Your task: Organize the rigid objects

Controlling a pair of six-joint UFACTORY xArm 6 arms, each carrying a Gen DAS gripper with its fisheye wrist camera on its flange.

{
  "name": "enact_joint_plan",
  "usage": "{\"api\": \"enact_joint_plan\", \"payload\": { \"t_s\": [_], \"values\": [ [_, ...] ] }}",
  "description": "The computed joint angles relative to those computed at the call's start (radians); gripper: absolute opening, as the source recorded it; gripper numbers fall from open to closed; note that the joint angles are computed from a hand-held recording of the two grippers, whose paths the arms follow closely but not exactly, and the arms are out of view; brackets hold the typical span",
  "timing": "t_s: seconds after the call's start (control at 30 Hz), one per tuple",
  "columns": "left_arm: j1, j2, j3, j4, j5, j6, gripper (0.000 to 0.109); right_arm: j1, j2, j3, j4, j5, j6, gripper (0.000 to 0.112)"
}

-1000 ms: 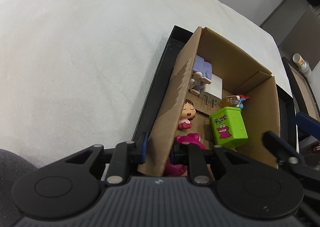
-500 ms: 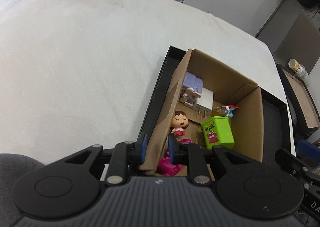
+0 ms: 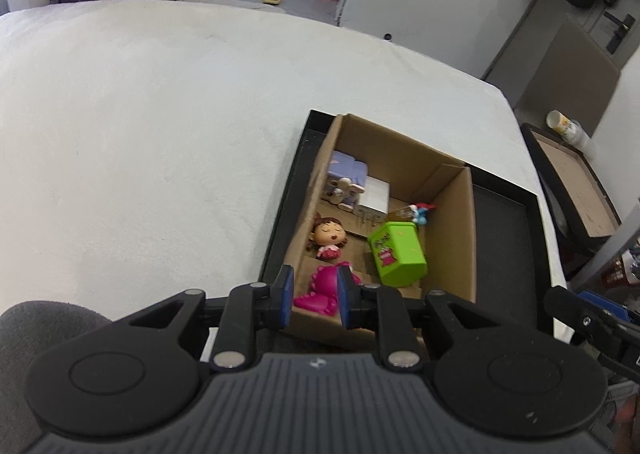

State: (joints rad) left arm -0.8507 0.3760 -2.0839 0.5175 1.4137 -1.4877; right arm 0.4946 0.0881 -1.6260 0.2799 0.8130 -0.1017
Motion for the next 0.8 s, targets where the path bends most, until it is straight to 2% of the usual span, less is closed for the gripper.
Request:
{"api": "enact_joint_plan", "payload": {
  "t_s": [0.13, 0.2, 0.27, 0.33, 0.53, 0.63, 0.73, 0.8],
  "values": [
    [-0.023, 0.024, -0.067, 0.008, 0.042, 0.033, 0.025, -0.009, -0.038, 0.037, -0.004, -0.019, 0.049, 0.089],
    [-0.035, 0.040, -0.107, 0.014, 0.073, 0.046, 0.033, -0.014, -0.058, 0.059, -0.012, -0.035, 0.083, 0.097],
    [-0.045, 0.053, -0.141, 0.025, 0.099, 0.053, 0.045, -0.020, -0.078, 0.079, -0.012, -0.044, 0.101, 0.099],
    [-0.058, 0.064, -0.173, 0.043, 0.123, 0.057, 0.052, -0.023, -0.091, 0.091, -0.006, -0.046, 0.113, 0.103],
    [-0.090, 0.057, -0.209, 0.073, 0.133, 0.057, 0.072, -0.033, -0.131, 0.116, -0.002, -0.038, 0.144, 0.103],
    [-0.113, 0.081, -0.275, 0.090, 0.175, 0.081, 0.081, -0.040, -0.160, 0.136, -0.007, -0.036, 0.173, 0.103],
    [-0.123, 0.042, -0.236, 0.080, 0.135, 0.064, 0.084, -0.042, -0.189, 0.156, -0.023, -0.040, 0.202, 0.103],
    [-0.142, 0.074, -0.306, 0.101, 0.177, 0.091, 0.086, -0.041, -0.203, 0.160, -0.033, -0.035, 0.211, 0.103]
  ]
}}
